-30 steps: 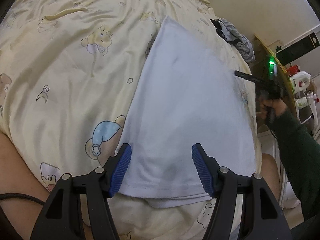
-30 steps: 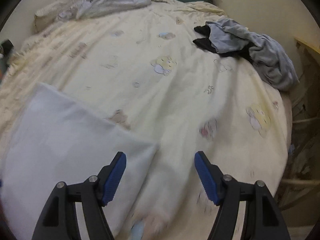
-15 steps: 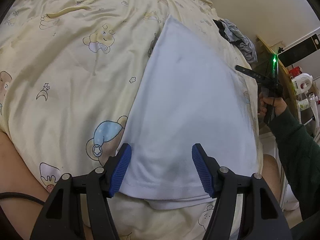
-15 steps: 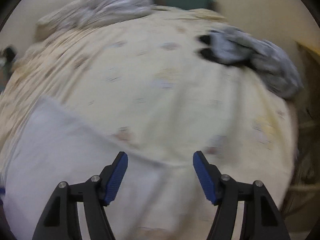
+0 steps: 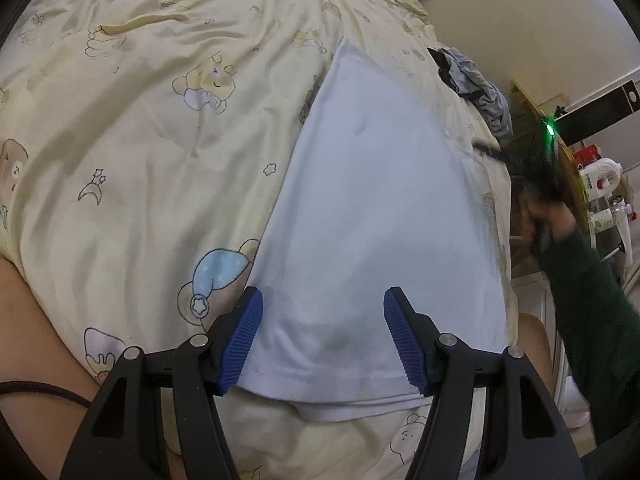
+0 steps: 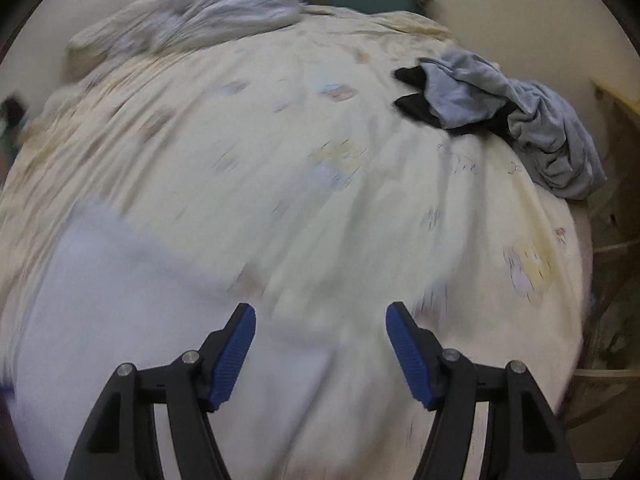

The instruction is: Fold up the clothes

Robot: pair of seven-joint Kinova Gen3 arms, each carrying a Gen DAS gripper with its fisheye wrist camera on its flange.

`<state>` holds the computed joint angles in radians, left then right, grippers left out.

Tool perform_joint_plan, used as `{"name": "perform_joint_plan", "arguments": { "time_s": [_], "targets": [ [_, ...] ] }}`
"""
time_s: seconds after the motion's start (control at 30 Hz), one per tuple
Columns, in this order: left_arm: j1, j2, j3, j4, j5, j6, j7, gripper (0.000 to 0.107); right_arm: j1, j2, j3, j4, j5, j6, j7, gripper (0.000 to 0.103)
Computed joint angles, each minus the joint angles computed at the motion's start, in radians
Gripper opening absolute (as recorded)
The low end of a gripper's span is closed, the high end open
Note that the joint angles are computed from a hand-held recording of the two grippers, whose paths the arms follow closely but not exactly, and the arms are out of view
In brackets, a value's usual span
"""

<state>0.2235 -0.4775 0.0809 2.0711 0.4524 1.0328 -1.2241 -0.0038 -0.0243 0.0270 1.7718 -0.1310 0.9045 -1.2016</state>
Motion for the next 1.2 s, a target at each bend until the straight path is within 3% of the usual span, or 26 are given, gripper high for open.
{"name": "perform_joint_plan", "arguments": {
  "time_s": [0.1, 0.23, 0.37, 0.5, 0.6, 0.67, 0.77, 0.87, 0.93, 1.07, 1.2],
  "targets": [
    [0.005, -0.006, -0.009, 0.004, 0.005, 0.001, -0.009, 0.068, -0.01, -0.074, -0.007, 0.074, 0.05, 0.069, 0.079, 0.068],
    [0.004, -0.03, -0.031, 0.005, 0.009, 0.021, -0.019, 0.068, 0.081, -0.122, -0.058, 0.138, 0.065, 0.171, 0.153, 0.068],
    [-0.003, -0.064, -0.063, 0.015, 0.019, 0.042, -0.034, 0.068, 0.134, -0.178, -0.071, 0.126, 0.106, 0.272, 0.119, 0.068],
    [-0.018, -0.084, -0.067, 0.023, 0.026, 0.045, -0.037, 0.068, 0.136, -0.275, -0.028, 0.113, -0.001, 0.289, 0.003, 0.068],
    [-0.001, -0.079, -0.057, 0.013, -0.001, 0.048, -0.013, 0.068, 0.124, -0.312, -0.067, 0.159, -0.045, 0.29, -0.108, 0.068],
    [-0.001, -0.059, -0.005, -0.013, -0.066, 0.066, 0.052, 0.068, 0.074, -0.334, -0.103, 0.216, -0.026, 0.29, -0.152, 0.068],
    [-0.032, 0.016, 0.134, -0.081, -0.188, 0.154, 0.121, 0.067, 0.054, -0.392, -0.157, 0.287, -0.005, 0.31, -0.193, 0.069],
    [-0.028, 0.08, 0.261, -0.153, -0.297, 0.254, 0.193, 0.068, 0.023, -0.438, -0.126, 0.302, 0.001, 0.394, -0.229, 0.072],
    [-0.034, 0.091, 0.275, -0.172, -0.303, 0.287, 0.187, 0.07, -0.039, -0.448, -0.084, 0.295, 0.021, 0.451, -0.27, 0.072],
    [0.018, 0.087, 0.184, -0.178, -0.271, 0.31, 0.154, 0.068, -0.21, -0.47, 0.015, 0.282, 0.072, 0.514, -0.344, 0.073],
    [0.046, 0.045, 0.078, -0.164, -0.18, 0.28, 0.063, 0.068, -0.263, -0.591, 0.182, 0.26, 0.026, 0.494, -0.245, 0.073]
  ]
}}
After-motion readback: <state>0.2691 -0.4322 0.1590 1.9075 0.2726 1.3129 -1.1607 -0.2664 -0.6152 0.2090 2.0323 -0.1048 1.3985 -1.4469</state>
